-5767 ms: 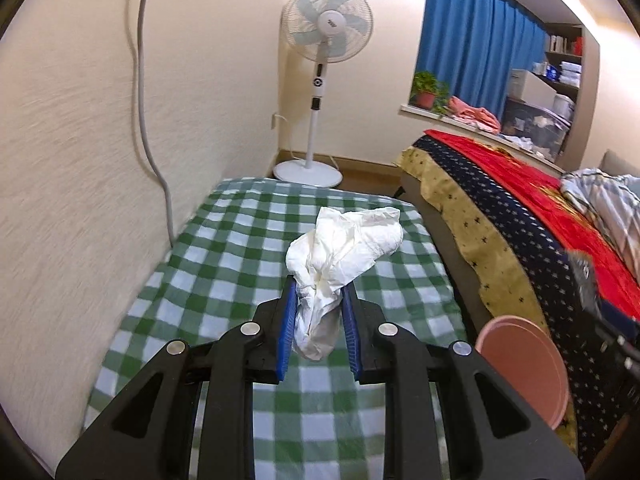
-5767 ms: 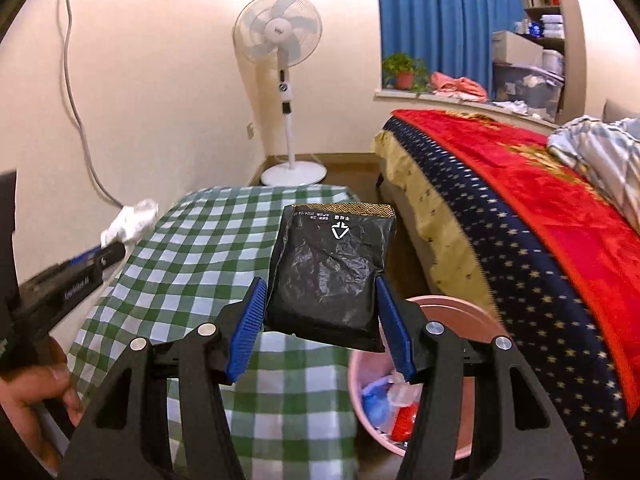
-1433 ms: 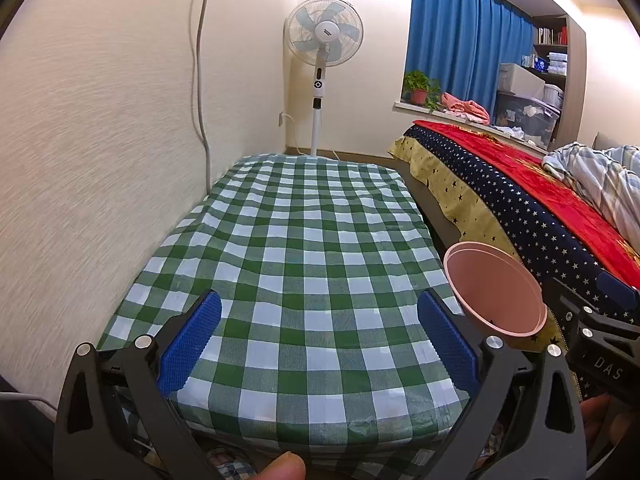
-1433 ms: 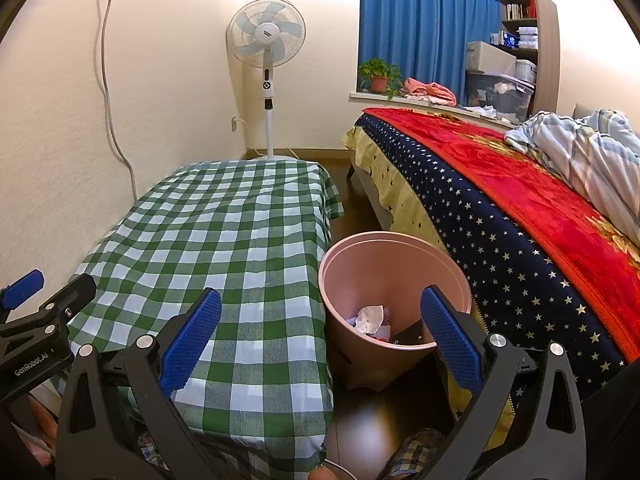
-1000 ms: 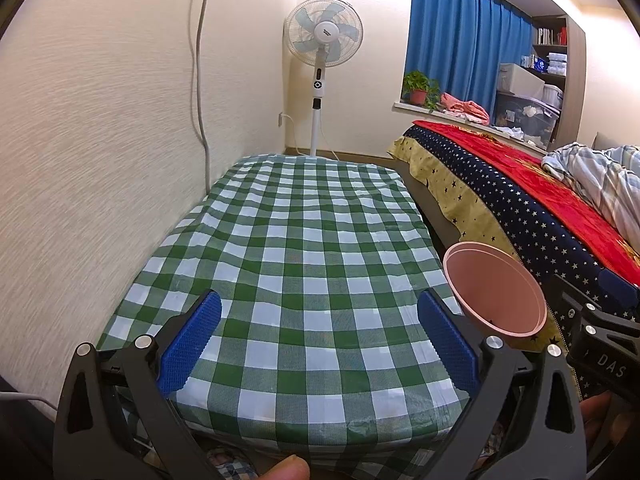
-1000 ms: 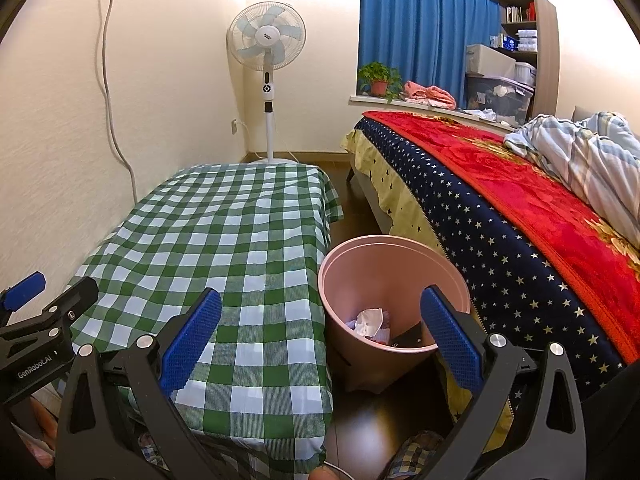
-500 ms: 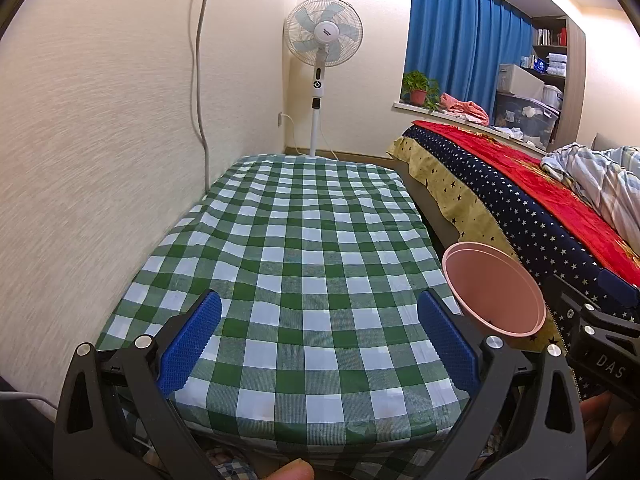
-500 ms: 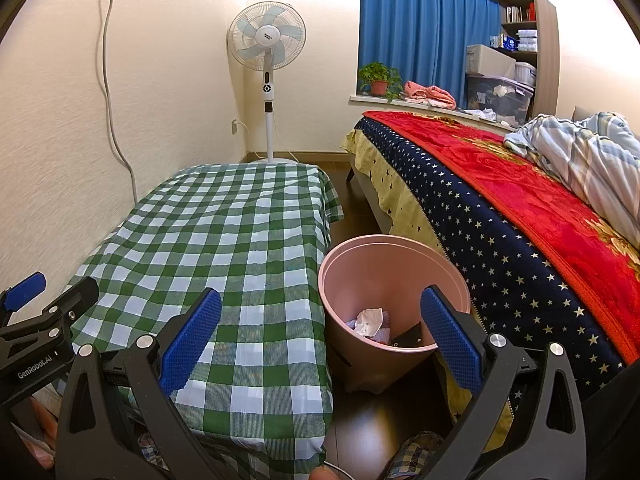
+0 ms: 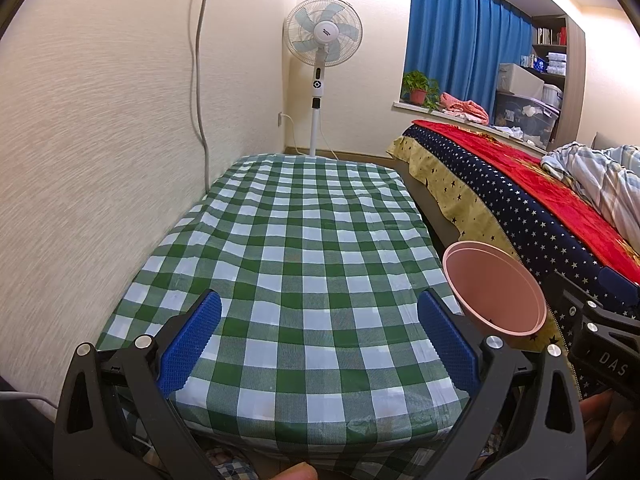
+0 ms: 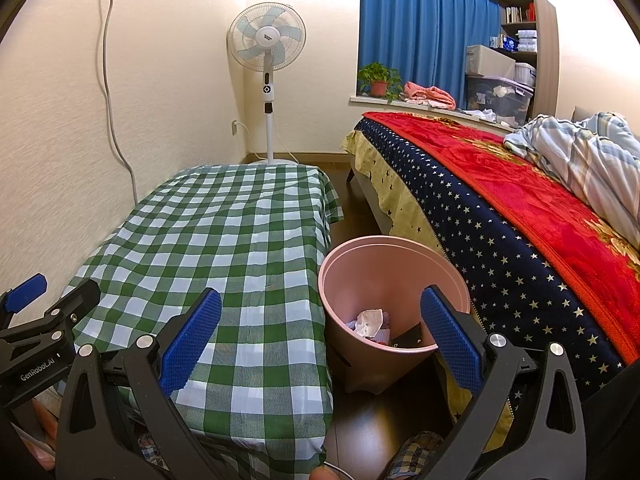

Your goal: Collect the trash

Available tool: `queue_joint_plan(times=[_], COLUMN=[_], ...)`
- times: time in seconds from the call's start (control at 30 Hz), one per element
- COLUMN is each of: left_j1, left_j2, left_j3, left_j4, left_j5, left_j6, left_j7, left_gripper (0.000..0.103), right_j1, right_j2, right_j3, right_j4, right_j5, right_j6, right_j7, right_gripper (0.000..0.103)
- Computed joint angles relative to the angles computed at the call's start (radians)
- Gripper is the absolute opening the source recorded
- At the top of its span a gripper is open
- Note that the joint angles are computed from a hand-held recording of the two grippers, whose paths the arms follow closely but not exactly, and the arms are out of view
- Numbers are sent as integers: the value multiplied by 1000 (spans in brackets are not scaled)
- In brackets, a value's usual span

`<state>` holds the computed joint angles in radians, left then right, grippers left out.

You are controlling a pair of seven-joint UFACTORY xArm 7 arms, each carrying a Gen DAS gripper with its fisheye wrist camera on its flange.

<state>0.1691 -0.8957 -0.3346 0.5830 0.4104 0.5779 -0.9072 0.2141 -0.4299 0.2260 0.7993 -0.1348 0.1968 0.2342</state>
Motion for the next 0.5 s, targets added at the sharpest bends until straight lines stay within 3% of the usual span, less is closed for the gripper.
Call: queue_joint_plan(times=[0.5], left_j1=[-8], left_j2=[3], left_j3=[1], left_j4=[5], left_j5=[1], left_j6=[6], left_j7=[1], left_gripper=[95], right_j1=[-2], right_j2=[1], right_j3=[3], right_j4=[1], right_j5=[-5], right_j6=[1], right_j7=[9], right_gripper=[98])
